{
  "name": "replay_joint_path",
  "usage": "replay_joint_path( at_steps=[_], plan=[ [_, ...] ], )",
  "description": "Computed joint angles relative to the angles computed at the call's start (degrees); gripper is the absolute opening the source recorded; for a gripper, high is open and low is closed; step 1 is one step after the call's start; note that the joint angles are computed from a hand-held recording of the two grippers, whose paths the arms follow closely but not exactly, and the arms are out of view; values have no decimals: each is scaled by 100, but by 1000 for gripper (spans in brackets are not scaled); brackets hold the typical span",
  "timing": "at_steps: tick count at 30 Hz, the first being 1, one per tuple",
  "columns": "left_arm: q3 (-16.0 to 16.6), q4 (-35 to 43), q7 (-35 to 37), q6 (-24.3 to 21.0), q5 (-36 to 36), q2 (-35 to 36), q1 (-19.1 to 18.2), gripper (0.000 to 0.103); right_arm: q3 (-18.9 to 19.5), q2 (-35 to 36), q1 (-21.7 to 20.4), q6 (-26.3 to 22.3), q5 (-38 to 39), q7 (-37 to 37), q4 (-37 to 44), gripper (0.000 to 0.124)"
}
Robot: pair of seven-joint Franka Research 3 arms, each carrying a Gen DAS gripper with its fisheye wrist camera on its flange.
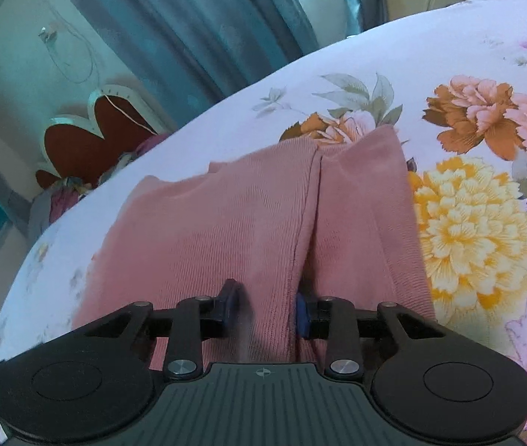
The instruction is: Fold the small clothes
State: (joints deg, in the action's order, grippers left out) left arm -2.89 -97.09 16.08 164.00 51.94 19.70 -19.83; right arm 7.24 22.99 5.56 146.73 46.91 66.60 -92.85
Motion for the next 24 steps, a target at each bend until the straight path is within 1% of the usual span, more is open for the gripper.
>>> replay_joint_path(
  at_steps=[1,2,3,4,6,8,12,13,14,15,16,17,18,20,21,22,23,24],
  plan=[
    [45,-30,-93,-48,72,-45,-39,66,-4,19,1,-22,-18,9,23,28],
    [52,63,-106,-70,90,27,-30,66,-8,43,6,-76,-60,21,67,12],
    [79,92,-149,-89,147,38,-42,66,-21,77,36,-76,-134,42,129,10],
    [126,-48,-266,-101,271,-98,-71,66,-26,25,78,42,-209,-16,81,10],
    [97,85,-274,-66,310,3,-9,66,-29,-83,149,342,-319,-150,-8,9],
    [101,273,-294,-7,328,138,7,66,-48,-188,188,591,-439,-271,-65,9],
    [100,726,-121,236,80,512,16,66,-128,-400,194,898,-681,-424,-172,9],
    [83,803,-25,267,-26,586,10,66,-177,-467,211,1002,-787,-410,-260,9],
    [48,851,109,266,-160,643,9,66,-250,-487,238,1002,-934,-276,-305,9],
    [-68,906,388,211,-400,727,63,66,-345,-445,260,830,-1133,-44,-275,9],
    [-206,971,728,57,-689,818,120,66,-431,-376,284,703,-1305,236,-267,9],
    [-249,1006,919,-30,-880,887,121,67,-501,-309,313,641,-1458,514,-289,9],
    [-238,1020,1029,-69,-1009,941,93,68,-482,-263,267,540,-1439,668,-296,9],
    [-66,1002,1027,-91,-1051,952,-48,70,-316,-305,67,458,-1048,692,-369,9],
    [-36,969,1054,-59,-1097,935,-58,71,-278,-355,1,420,-926,668,-404,10],
    [-73,942,1161,-51,-1207,916,-17,71,-242,-422,-65,357,-807,594,-441,11],
    [-121,915,1287,-49,-1328,891,33,71,-235,-497,-104,321,-722,540,-493,18],
    [-183,856,1431,-38,-1460,839,95,71,-232,-591,-149,269,-614,487,-550,28]
  ],
)
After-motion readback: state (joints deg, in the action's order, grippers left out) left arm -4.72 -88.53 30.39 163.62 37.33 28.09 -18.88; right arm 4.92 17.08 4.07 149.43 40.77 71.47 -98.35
